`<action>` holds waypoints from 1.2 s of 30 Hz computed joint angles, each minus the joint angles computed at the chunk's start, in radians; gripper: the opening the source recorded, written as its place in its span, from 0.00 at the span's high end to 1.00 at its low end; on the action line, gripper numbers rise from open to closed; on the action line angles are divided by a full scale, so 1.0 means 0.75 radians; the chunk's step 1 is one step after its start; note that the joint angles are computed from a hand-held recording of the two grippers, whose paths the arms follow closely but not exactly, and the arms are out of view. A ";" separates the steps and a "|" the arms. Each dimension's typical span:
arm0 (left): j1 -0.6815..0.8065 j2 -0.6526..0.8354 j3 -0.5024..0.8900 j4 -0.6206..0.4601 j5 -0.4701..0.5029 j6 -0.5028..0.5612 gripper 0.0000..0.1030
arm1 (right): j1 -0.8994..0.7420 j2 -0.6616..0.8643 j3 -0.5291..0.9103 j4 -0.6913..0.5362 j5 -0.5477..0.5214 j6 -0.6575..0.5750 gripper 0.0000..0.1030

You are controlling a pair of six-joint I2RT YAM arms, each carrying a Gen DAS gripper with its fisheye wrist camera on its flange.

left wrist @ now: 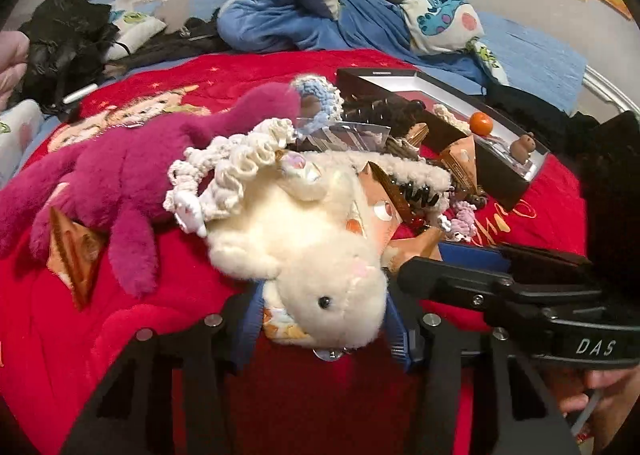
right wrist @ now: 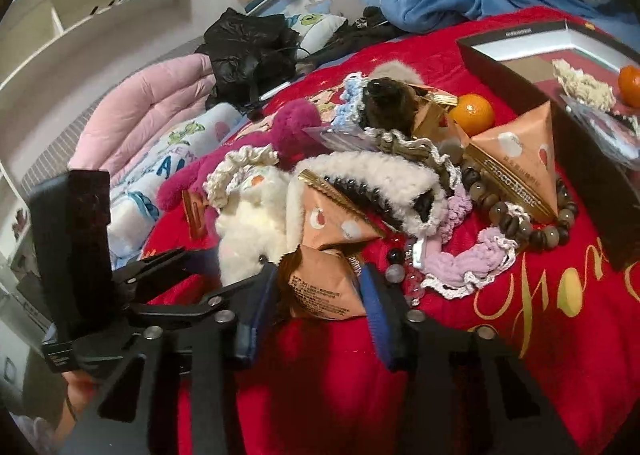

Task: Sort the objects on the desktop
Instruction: 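Grasp the brown pyramid snack packet with right tool while left grasps white lamb plush, then carry the snack packet and lamb plush with both tools over the box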

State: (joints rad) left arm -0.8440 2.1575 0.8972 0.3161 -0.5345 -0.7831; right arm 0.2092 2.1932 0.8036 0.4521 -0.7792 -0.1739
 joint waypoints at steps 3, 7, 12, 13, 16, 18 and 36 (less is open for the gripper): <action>0.002 -0.015 -0.054 0.092 0.025 -0.011 0.51 | 0.023 -0.029 -0.057 0.065 0.073 0.011 0.73; -0.006 -0.045 -0.149 0.220 0.045 -0.056 0.55 | 0.020 -0.049 -0.111 0.115 0.088 0.025 0.74; -0.080 -0.079 -0.205 0.230 -0.017 -0.115 0.56 | 0.005 -0.077 -0.175 0.160 0.059 0.055 0.74; -0.100 -0.090 -0.214 0.217 -0.029 -0.130 0.56 | 0.001 -0.084 -0.191 0.174 0.052 0.059 0.74; -0.143 -0.105 -0.205 0.142 -0.073 -0.166 0.56 | -0.011 -0.101 -0.229 0.179 0.038 0.045 0.74; -0.179 -0.116 -0.209 0.103 -0.114 -0.204 0.56 | -0.017 -0.115 -0.252 0.185 0.027 0.041 0.74; -0.327 -0.270 -0.123 -0.167 -0.238 -0.300 0.56 | -0.120 -0.424 -0.416 0.108 -0.029 -0.022 0.74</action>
